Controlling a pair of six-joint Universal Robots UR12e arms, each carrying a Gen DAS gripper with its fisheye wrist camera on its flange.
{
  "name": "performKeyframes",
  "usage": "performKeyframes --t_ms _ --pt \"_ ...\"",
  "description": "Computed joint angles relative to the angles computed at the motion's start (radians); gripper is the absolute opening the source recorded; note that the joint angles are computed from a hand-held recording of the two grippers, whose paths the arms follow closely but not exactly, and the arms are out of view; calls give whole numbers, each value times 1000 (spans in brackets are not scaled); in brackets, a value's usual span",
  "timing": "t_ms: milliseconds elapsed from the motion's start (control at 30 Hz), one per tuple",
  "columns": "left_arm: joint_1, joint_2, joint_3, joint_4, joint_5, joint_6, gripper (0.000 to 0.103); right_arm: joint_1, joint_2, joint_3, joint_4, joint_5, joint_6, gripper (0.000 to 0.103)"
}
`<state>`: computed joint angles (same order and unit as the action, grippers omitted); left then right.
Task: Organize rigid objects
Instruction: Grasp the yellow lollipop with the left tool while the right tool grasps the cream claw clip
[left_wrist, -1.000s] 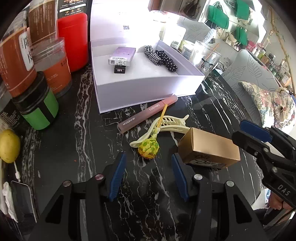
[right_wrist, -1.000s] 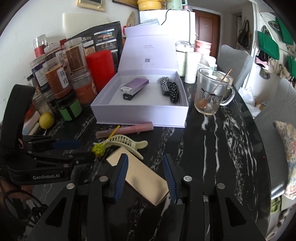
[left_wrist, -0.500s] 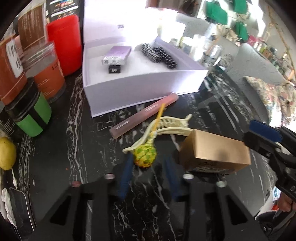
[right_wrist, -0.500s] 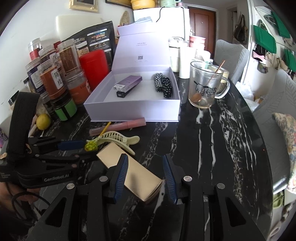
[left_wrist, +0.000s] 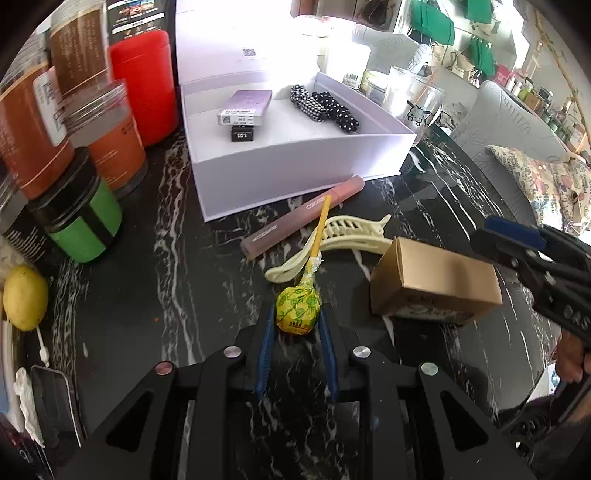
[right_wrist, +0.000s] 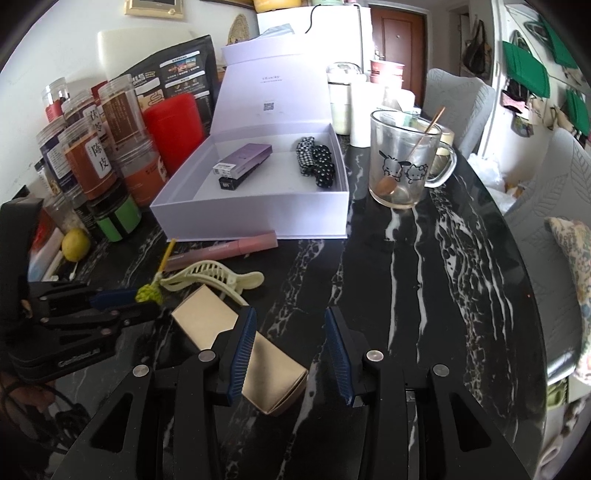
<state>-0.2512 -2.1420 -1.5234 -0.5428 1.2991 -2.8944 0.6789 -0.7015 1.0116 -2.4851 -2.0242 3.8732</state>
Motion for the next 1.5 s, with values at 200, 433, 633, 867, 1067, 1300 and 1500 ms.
performKeyframes --t_ms 200,433,633,867,1067,1300,1500 --pt "13 5 -7 1 -12 -28 24 -14 27 -52 43 26 -40 39" --pt "25 11 -14 18 4 -37 24 -26 78 -150 69 99 -125 39" --pt "42 9 -10 26 26 -64 24 -35 141 -281 149 197 -227 47" --pt "59 12 -25 42 8 -90 24 -58 228 -475 341 328 -333 56" --pt "65 17 -40 58 12 -107 24 -67 329 -682 551 364 -384 56" --pt "65 18 -41 62 15 -106 24 -69 337 -681 537 405 -418 46" --pt "64 18 -40 71 10 -104 24 -68 280 -558 399 434 -416 22"
